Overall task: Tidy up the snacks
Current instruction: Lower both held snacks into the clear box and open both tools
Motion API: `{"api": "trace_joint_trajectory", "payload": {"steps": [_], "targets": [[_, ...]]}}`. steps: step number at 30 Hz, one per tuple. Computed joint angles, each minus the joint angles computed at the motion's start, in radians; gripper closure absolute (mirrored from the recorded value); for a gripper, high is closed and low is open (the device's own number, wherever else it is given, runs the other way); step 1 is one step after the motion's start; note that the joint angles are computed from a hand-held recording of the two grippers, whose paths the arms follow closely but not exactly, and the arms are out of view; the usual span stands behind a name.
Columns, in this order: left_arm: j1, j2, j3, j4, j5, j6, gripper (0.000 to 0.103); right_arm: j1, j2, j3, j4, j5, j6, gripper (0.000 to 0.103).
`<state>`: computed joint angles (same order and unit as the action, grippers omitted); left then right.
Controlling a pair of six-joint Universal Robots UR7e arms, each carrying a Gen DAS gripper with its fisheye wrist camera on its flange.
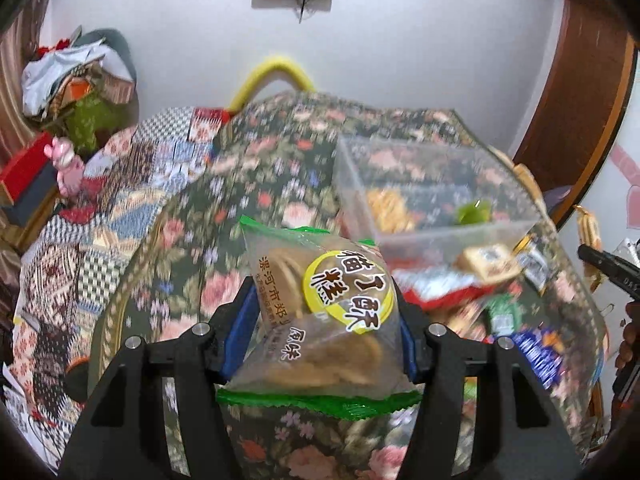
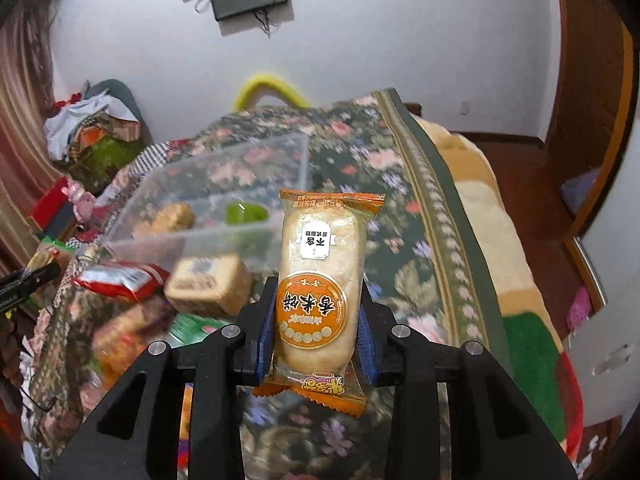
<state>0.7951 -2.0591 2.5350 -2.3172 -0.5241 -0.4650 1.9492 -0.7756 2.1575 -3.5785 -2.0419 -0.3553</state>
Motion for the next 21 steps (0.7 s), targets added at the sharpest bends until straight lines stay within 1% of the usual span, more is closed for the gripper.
{"api": "trace_joint_trajectory", "payload": {"steps": [2, 7, 11, 15, 18, 21], "targets": [[-0.015, 0.019, -0.009, -0.035, 0.006, 0.025, 0.044, 0.009, 0.006, -0.016, 0.003, 0.01, -0.008, 0.071], [-0.022, 0.132, -0.043, -0.234, -0.013, 0.154, 0.044, 0.032, 0.029, -0.065, 0.008, 0.04, -0.033, 0.071], [-0.022, 0.22, -0.068, -0.355, -0.029, 0.233, 0.044, 0.044, 0.051, -0.102, 0.017, 0.071, -0.043, 0.071], [0.001, 0.323, -0.111, -0.481, -0.054, 0.326, 0.044, 0.055, 0.079, -0.145, 0.036, 0.092, -0.059, 0.071], [0.032, 0.387, -0.153, -0.525, -0.087, 0.363, 0.044, 0.061, 0.105, -0.187, 0.063, 0.104, -0.068, 0.071], [0.058, 0.441, -0.188, -0.552, -0.107, 0.389, 0.043, 0.058, 0.13, -0.232, 0.115, 0.128, -0.056, 0.071]]}}
